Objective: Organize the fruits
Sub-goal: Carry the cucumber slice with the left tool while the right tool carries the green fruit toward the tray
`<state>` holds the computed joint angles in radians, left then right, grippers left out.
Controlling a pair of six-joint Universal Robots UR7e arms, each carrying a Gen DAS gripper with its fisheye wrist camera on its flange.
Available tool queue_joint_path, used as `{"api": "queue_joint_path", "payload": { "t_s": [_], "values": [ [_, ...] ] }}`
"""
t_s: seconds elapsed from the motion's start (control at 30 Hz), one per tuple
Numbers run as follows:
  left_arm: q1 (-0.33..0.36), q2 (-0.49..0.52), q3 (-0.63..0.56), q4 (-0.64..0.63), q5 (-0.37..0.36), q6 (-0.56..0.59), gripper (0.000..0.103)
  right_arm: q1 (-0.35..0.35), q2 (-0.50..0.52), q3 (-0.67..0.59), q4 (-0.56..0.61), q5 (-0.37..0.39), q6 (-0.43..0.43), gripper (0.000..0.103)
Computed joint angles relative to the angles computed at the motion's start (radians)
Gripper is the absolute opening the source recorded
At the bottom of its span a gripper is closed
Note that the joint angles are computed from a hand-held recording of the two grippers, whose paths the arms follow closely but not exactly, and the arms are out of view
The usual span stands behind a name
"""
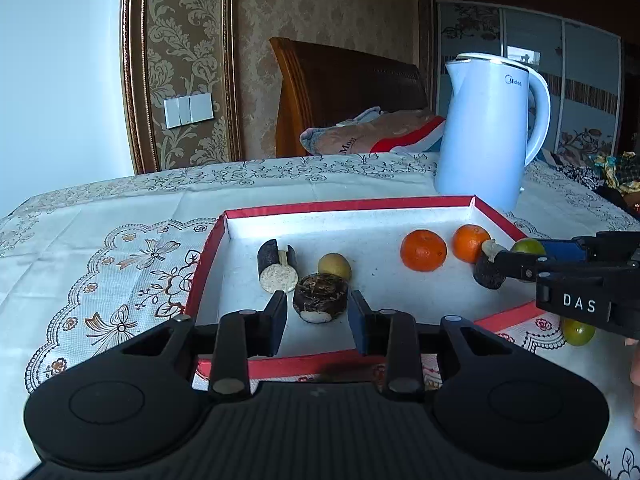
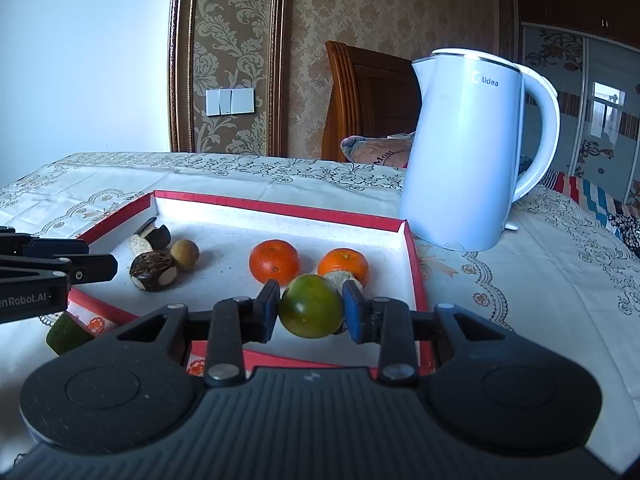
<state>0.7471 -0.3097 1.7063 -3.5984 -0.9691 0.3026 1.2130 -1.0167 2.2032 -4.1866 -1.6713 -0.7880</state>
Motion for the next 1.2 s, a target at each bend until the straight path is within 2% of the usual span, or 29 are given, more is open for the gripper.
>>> {"api": "queue_joint_path", "payload": {
  "t_s": [0.1,0.3,0.37,0.47,0.5,0.6,0.7,0.8,0.9,1.1,1.2],
  "values": [
    [0.012,-0.038,0.052,-0.009,-0.042,-0.034,0.033,-0.011,-0.007,0.012,0.002,0.021,0.011,0.031],
    [0.036,-0.091,0.105,0.095,-0.130,-0.116,0.034,-0.012,-0.008,0.015,0.023,0.027,0.015,0.031],
    [0.030,-0.081,0.105,0.084,-0.115,-0.115,0.043,-0.013,-0.009,0.016,0.027,0.028,0.019,0.031],
    [0.023,-0.071,0.101,0.082,-0.089,-0.110,0.046,-0.014,-0.010,0.018,0.030,0.030,0.022,0.031],
    [0.021,-0.073,0.103,0.087,-0.082,-0.113,0.051,-0.015,-0.012,0.018,0.034,0.033,0.024,0.031],
    [0.024,-0.082,0.118,0.076,-0.102,-0.125,0.053,-0.017,-0.015,0.020,0.039,0.036,0.027,0.031],
    [0.026,-0.078,0.104,0.125,-0.076,-0.139,0.053,-0.016,-0.013,0.021,0.038,0.035,0.020,0.031],
    [0.024,-0.066,0.087,0.163,-0.040,-0.146,0.052,-0.015,-0.009,0.022,0.036,0.033,0.013,0.031],
    [0.025,-0.066,0.088,0.161,-0.038,-0.142,0.033,-0.014,-0.007,0.023,0.031,0.033,0.009,0.031],
    [0.012,-0.054,0.097,0.106,-0.020,-0.098,0.032,-0.012,-0.004,0.021,0.023,0.031,0.010,0.031],
    [0.006,-0.063,0.112,0.052,-0.042,-0.083,0.032,-0.012,-0.005,0.021,0.012,0.034,0.014,0.031]
  ]
}}
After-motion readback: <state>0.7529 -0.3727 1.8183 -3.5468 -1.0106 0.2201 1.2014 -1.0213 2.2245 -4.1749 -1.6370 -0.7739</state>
